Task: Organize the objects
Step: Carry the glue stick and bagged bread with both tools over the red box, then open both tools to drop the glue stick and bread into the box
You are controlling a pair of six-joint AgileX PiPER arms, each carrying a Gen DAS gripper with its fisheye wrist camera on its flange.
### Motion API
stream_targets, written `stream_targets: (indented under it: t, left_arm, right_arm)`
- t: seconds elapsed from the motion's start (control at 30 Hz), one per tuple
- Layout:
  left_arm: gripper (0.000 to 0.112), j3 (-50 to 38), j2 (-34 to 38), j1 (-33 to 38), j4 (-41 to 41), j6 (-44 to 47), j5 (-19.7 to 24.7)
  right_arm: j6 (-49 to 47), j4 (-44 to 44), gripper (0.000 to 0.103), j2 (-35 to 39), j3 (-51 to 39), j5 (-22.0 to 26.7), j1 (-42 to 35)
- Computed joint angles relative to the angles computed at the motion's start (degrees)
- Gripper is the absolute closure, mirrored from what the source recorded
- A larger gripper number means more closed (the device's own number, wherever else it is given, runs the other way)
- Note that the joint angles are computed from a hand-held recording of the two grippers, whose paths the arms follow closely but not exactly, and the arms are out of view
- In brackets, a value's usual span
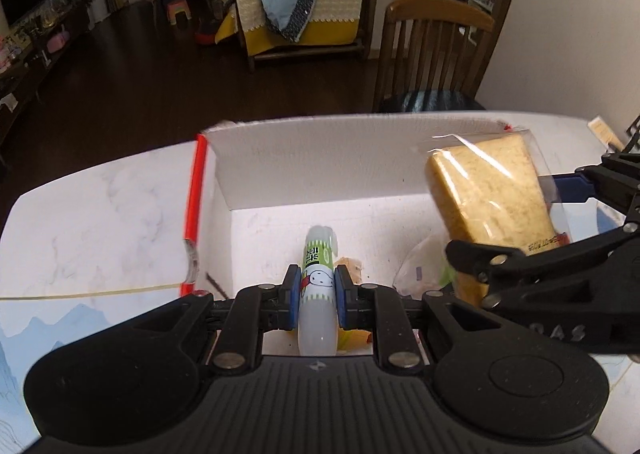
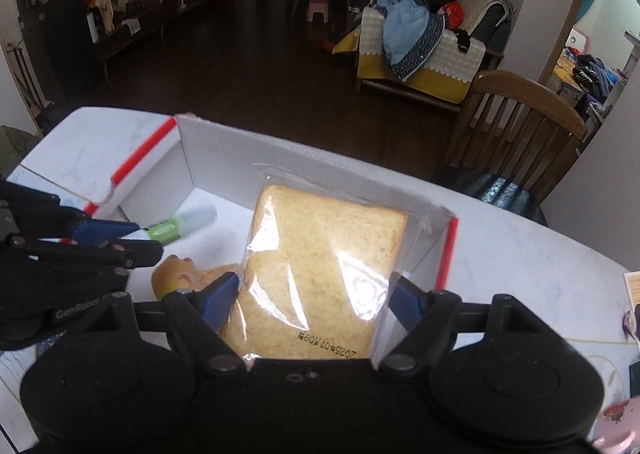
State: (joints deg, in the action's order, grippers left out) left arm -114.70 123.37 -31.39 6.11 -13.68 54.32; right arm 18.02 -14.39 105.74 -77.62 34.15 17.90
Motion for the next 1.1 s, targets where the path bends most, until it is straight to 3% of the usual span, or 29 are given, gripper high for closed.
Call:
stream_targets:
  t: [0.1, 0.53, 0.8, 1.0, 1.1]
  left_arm:
    - [0.096, -3.4, 3.1, -0.1, -0.2, 0.4, 2.4]
    - [0.096, -5.2, 6.3, 1.2, -1.4, 0.6, 2.9]
    - [0.096, -3.4, 5.3, 1.1, -0.3, -0.7, 2.1]
    - [0.094, -1.0, 3.1, 0.6, 0.1, -1.6, 0.3]
    - [0.088, -0.2, 2.1, 0.5, 0.6, -2.0, 0.0]
  right_arm:
    - [-0.2, 0.1, 0.024, 2.5, -0.8, 0.2, 0.0]
    - [-1.5, -1.4, 0.024, 6.9, -0.1, -1.4, 0.9]
    - [-4.7, 1.3, 0.020, 5.4, 1.5, -2.0, 0.2]
    - [-4.8, -1.5, 0.015, 1.6, 5.5, -4.6, 0.9]
    - [-5.8, -0.7, 0.014, -0.3, 6.6, -5.0, 0.6]
